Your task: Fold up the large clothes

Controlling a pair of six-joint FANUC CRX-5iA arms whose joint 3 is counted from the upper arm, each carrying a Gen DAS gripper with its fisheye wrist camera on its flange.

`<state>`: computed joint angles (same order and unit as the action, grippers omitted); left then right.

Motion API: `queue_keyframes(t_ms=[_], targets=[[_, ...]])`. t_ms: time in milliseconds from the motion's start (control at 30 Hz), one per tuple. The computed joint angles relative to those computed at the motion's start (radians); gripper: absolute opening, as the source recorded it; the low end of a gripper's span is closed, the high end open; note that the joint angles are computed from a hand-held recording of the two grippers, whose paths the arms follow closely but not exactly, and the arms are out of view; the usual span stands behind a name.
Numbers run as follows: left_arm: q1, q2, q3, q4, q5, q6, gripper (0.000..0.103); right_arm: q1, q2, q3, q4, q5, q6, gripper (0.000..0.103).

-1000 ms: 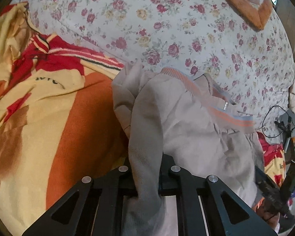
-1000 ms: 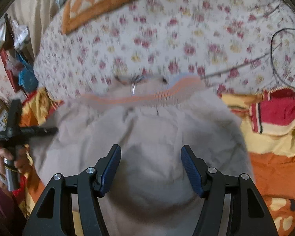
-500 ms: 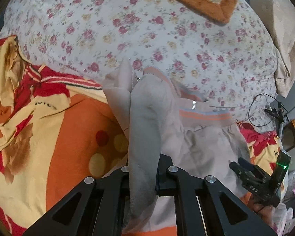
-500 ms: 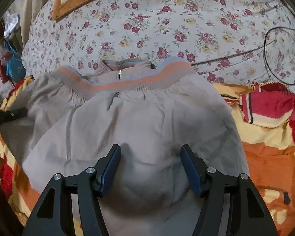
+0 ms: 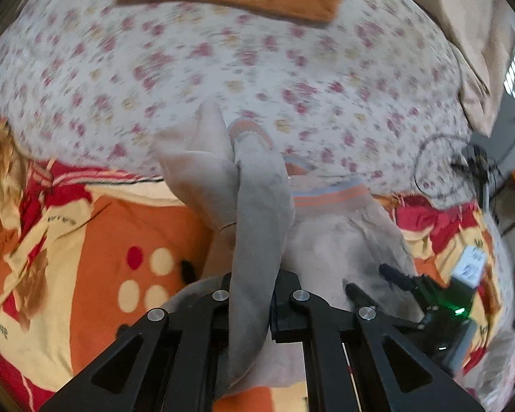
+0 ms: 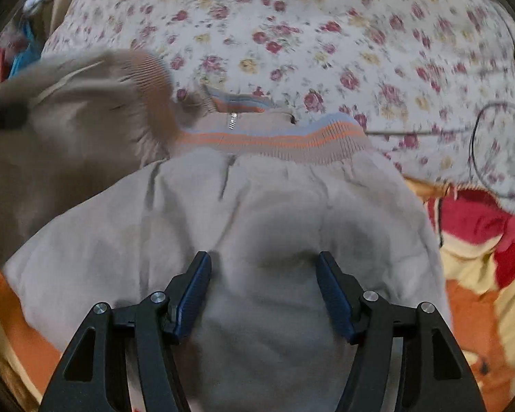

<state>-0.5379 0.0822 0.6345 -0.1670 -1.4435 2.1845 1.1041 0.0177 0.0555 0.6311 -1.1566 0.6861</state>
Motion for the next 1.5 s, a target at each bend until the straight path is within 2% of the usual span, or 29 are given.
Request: queue_keyframes(t_ms=[200,300,367,467,500,533,567,600,633,733,833,900,1000,1067,1133,1233,1367,1433,1500], targets=[[-0.118,0.227,0.325,-0.044,-0.114,-0.025,0.004,-0.028,-0.138,-0.072,-0.027,0.039,-0.119,0.064],[-0.142,0.322,0.429,-0.019,-0.132,-0.030,0.004,-0.129,-0.232,-0.113,-0.175,0.135,-0.188,0.064],[-0.149,0.370,0.445,0.027,-0.113,-0.028,0.004,-0.187,-0.262,-0.122,-0.256,0.180,-0.205,0.066],[-0.122,0.376,0.360,0.117,-0.054,-0.032,0.005,-0.235,-0.298,-0.159,-0.266,0.232,-0.278,0.066],[-0.118,0.374,0.334,0.141,-0.040,-0.040,0.011,-0.243,-0.309,-0.174,-0.256,0.248,-0.304,0.066],[-0.110,0.360,0.301,0.163,-0.013,-0.050,0.022,-0.249,-0.314,-0.181,-0.250,0.260,-0.320,0.066],[-0.094,0.339,0.261,0.191,0.019,-0.066,0.028,-0.253,-0.321,-0.190,-0.247,0.271,-0.334,0.066],[-0.078,0.308,0.215,0.234,0.053,-0.084,0.042,-0.256,-0.328,-0.197,-0.253,0.288,-0.341,0.066],[-0.065,0.288,0.188,0.263,0.067,-0.096,0.049,-0.266,-0.329,-0.194,-0.271,0.301,-0.325,0.066],[-0.043,0.185,0.093,0.293,0.121,-0.144,0.053,-0.259,-0.334,-0.206,-0.264,0.339,-0.318,0.067],[-0.031,0.070,0.005,0.234,0.120,-0.155,0.056,-0.241,-0.341,-0.209,-0.287,0.373,-0.285,0.070],[-0.025,-0.025,-0.088,0.169,0.141,-0.108,0.056,-0.233,-0.346,-0.206,-0.323,0.400,-0.255,0.074],[-0.053,-0.096,-0.151,0.026,0.115,-0.009,0.057,-0.211,-0.352,-0.206,-0.352,0.438,-0.222,0.083],[-0.044,-0.119,-0.211,0.023,0.112,-0.001,0.056,-0.204,-0.336,-0.184,-0.408,0.460,-0.169,0.086],[-0.026,-0.133,-0.279,0.074,0.141,-0.021,0.056,-0.205,-0.301,-0.149,-0.458,0.470,-0.153,0.089],[-0.021,-0.142,-0.350,0.130,0.214,-0.059,0.057,-0.233,-0.233,-0.059,-0.576,0.434,-0.089,0.094],[-0.071,-0.107,-0.322,0.064,0.194,-0.093,0.058,-0.237,-0.135,0.053,-0.583,0.354,-0.020,0.096],[-0.082,-0.099,-0.308,0.040,0.186,-0.114,0.059,-0.240,-0.074,0.136,-0.620,0.288,0.076,0.098],[-0.088,-0.096,-0.308,0.042,0.197,-0.106,0.058,-0.228,-0.014,0.209,-0.605,0.203,0.145,0.094]])
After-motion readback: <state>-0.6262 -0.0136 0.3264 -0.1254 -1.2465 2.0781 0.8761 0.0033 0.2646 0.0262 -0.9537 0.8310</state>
